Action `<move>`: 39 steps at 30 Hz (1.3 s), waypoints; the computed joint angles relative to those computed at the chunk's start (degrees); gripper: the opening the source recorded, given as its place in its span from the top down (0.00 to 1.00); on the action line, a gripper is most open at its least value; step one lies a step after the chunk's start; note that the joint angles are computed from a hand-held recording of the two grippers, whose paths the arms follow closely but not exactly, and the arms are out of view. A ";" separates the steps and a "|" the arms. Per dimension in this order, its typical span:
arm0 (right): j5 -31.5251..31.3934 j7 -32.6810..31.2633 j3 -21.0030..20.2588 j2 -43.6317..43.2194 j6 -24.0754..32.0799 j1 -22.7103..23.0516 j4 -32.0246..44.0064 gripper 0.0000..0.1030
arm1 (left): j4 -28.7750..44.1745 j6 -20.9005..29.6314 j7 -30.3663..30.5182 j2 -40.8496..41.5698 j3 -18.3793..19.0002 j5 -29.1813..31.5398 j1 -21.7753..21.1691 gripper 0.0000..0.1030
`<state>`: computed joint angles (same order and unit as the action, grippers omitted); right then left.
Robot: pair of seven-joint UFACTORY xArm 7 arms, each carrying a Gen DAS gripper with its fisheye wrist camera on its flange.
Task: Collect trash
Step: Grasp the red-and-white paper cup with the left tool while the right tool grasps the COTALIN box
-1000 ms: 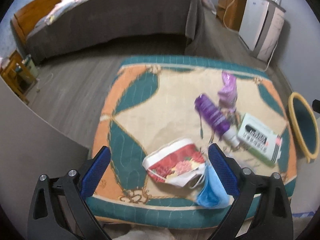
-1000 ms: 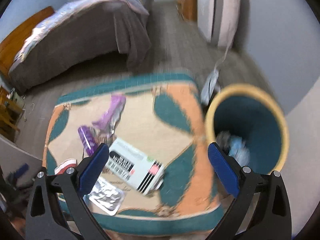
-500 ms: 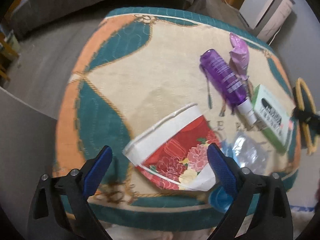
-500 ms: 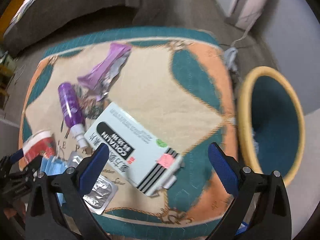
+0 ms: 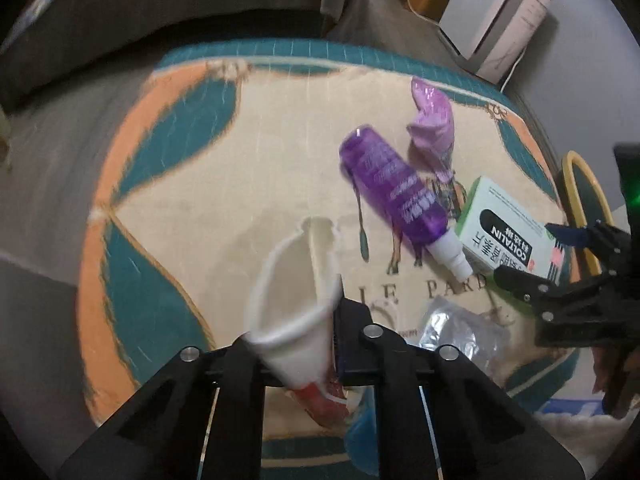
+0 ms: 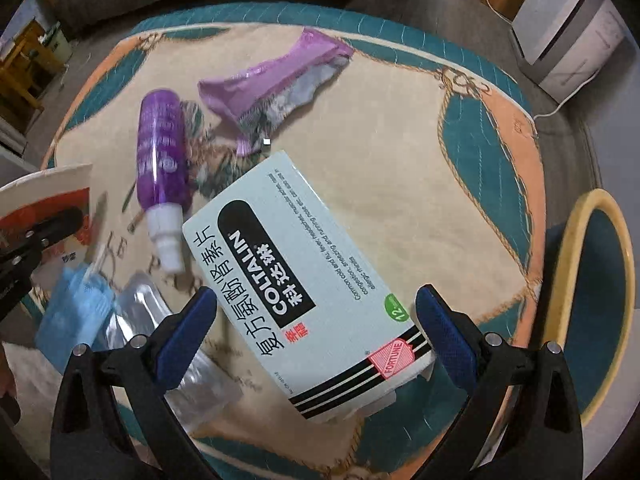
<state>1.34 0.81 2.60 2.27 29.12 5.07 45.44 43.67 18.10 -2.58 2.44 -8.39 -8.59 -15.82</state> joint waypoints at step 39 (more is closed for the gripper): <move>6.11 -8.27 -5.67 -13.95 10.75 -5.11 -2.73 0.87 | 2.43 -5.14 -8.08 -2.12 -2.12 12.36 -4.54 0.90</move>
